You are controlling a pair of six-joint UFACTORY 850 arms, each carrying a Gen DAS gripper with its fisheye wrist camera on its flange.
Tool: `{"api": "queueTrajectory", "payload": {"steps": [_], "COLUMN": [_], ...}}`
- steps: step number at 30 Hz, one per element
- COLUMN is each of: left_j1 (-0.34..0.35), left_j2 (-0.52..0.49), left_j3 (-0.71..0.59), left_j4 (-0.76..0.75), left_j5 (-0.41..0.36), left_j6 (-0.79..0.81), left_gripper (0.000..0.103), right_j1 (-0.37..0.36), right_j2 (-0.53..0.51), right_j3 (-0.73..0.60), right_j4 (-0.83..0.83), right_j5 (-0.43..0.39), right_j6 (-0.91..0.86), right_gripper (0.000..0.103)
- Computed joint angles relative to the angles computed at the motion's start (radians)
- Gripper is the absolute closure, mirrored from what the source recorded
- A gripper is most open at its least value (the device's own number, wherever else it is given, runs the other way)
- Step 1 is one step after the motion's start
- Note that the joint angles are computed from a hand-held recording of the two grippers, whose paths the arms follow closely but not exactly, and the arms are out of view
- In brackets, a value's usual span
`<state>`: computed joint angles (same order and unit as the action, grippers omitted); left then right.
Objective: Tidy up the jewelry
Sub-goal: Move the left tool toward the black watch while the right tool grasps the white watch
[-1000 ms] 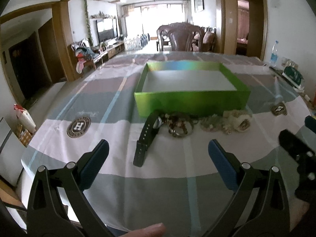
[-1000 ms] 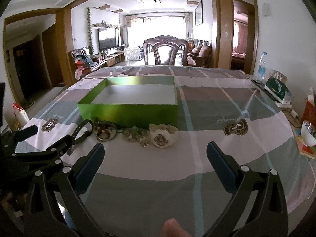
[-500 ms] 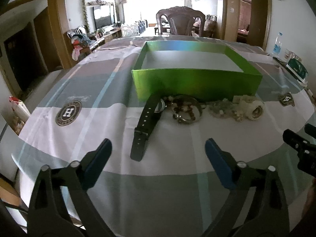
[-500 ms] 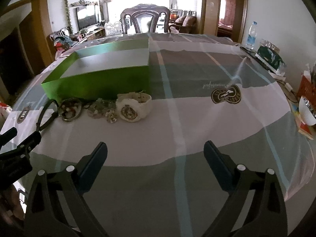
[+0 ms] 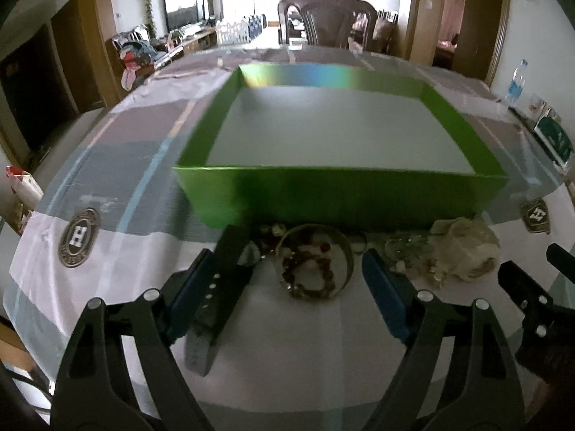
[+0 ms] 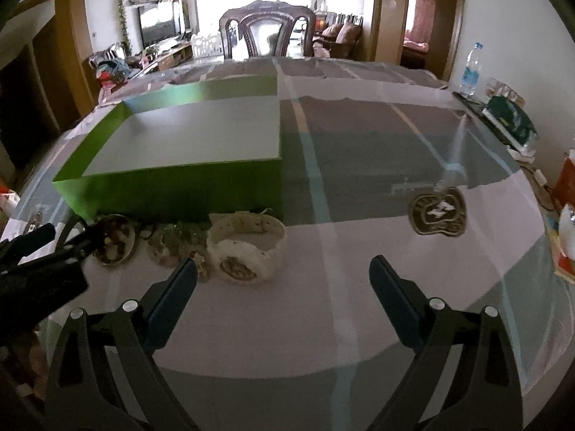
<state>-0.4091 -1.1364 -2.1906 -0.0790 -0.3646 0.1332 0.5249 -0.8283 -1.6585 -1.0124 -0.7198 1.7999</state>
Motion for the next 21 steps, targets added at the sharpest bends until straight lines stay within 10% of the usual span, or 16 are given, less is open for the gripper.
{"api": "queueTrajectory", "payload": {"steps": [12, 21], "left_j1": [-0.018, -0.014], "left_j2": [0.014, 0.051], "left_j3": [0.044, 0.1], "left_j4": [0.253, 0.256], "left_j5": [0.043, 0.062], "left_j6": [-0.189, -0.191], "left_gripper": [0.025, 0.025], "right_j1": [0.006, 0.029], "right_j2": [-0.103, -0.045], "right_j3": [-0.133, -0.046], "right_j4": [0.128, 0.106], "right_j5": [-0.032, 0.066], "right_j6": [-0.208, -0.208], "right_gripper": [0.083, 0.094]}}
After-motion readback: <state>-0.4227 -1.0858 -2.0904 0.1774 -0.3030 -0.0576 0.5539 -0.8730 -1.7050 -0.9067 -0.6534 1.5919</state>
